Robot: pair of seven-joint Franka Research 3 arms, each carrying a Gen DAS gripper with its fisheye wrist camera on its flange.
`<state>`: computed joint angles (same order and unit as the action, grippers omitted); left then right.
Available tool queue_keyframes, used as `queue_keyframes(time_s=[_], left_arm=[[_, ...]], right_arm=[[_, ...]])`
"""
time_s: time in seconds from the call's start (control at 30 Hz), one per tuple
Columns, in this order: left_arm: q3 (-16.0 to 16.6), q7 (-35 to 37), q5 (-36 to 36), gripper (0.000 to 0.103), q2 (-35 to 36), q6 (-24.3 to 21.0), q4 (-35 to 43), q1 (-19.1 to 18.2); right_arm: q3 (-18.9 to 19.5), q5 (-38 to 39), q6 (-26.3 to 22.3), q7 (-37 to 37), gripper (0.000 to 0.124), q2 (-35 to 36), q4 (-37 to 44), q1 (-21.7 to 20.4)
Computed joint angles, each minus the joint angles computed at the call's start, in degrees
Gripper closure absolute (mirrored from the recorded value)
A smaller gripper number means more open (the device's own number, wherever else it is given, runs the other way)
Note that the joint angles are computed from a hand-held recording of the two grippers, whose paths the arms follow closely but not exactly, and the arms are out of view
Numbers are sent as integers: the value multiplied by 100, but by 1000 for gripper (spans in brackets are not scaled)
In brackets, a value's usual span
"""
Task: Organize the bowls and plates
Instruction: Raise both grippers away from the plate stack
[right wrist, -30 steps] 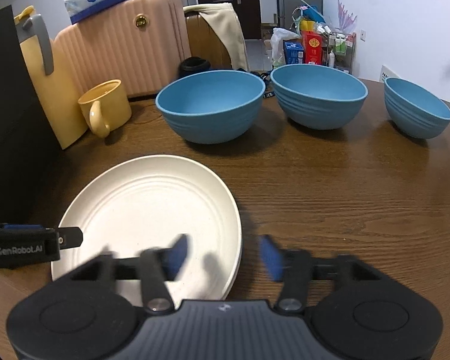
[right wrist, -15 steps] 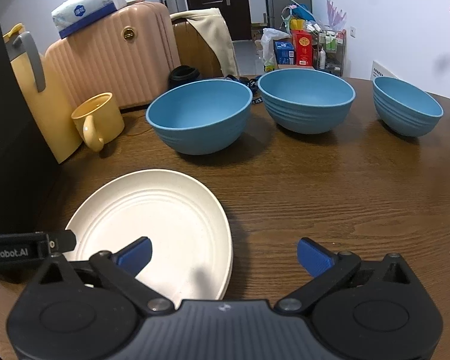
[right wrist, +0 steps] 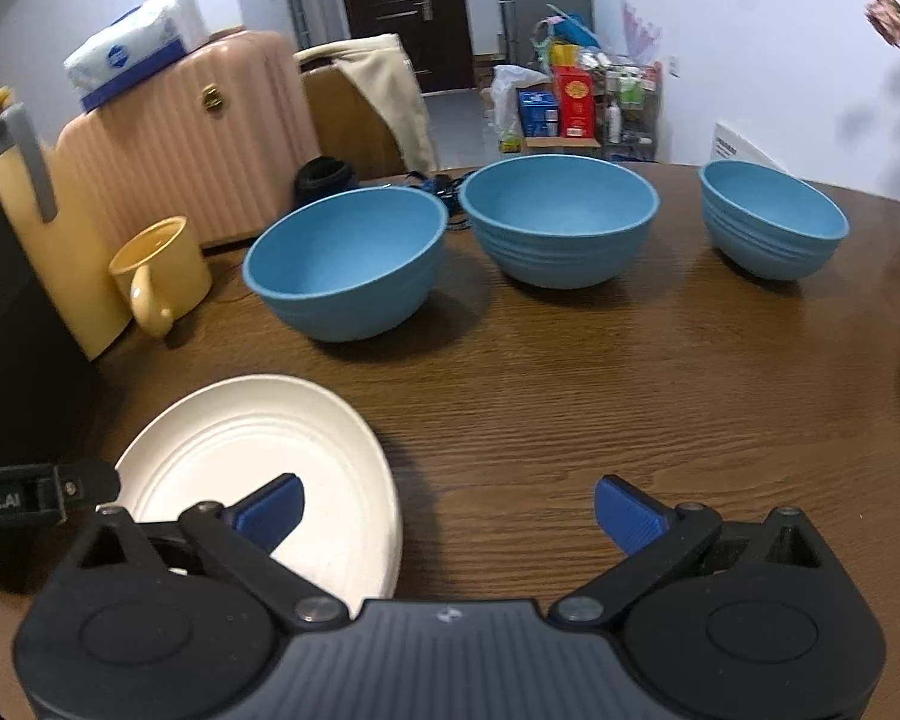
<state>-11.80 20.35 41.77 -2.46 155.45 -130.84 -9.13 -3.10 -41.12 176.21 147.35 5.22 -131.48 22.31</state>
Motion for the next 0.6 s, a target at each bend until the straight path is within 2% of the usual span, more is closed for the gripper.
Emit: queue_keyframes(time_s=[0.1, 0.3, 0.6], left_arm=[[-2, 133, -132, 0, 49, 32, 55, -25], [-21, 146, -121, 0, 169, 108, 193, -98], [-39, 32, -25, 0, 375, -59, 481, -285]], right_arm=[[112, 529, 43, -386, 21, -25, -96, -116], [-40, 104, -14, 41, 21, -106, -129, -98], [34, 90, 55, 74, 21, -175, -254, -429]])
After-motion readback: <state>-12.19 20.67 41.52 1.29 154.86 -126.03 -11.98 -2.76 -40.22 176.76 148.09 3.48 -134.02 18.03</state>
